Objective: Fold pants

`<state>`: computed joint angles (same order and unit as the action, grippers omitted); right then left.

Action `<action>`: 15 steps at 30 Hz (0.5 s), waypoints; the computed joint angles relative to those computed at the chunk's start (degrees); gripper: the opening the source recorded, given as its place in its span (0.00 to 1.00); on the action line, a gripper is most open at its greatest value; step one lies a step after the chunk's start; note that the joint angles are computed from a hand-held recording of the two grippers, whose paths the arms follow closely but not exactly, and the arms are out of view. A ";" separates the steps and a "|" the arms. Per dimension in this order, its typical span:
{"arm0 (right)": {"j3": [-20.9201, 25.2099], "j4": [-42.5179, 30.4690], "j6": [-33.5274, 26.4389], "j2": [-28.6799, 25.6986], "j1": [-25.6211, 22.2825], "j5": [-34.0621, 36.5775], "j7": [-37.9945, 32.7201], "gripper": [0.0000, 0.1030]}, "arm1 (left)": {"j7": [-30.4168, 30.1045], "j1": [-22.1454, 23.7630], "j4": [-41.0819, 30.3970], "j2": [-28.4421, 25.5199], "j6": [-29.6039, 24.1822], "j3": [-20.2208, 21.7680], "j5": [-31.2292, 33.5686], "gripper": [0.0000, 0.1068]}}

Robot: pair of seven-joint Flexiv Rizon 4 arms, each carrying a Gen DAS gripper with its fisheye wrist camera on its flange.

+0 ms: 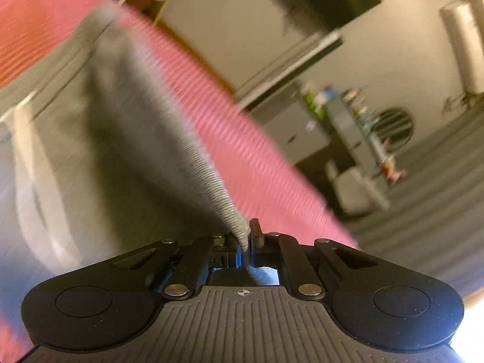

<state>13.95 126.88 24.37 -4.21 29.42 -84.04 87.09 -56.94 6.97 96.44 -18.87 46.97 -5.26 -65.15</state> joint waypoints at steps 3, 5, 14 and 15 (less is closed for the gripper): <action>1.53 1.89 -2.22 1.84 0.67 5.95 -1.67 0.05 | -7.34 -0.52 7.05 3.57 -0.97 4.86 11.19 0.15; 1.85 1.85 -0.98 1.19 0.73 12.41 -5.26 0.06 | -12.36 -0.40 7.75 3.08 -0.45 6.78 19.17 0.15; -0.08 4.34 8.76 0.88 -1.48 10.50 -1.47 0.24 | -22.02 1.50 2.64 -3.23 13.10 5.37 20.64 0.70; -0.18 4.41 9.31 0.77 -1.67 10.34 -1.65 0.24 | -22.46 1.80 1.12 -4.55 14.50 4.76 21.43 0.73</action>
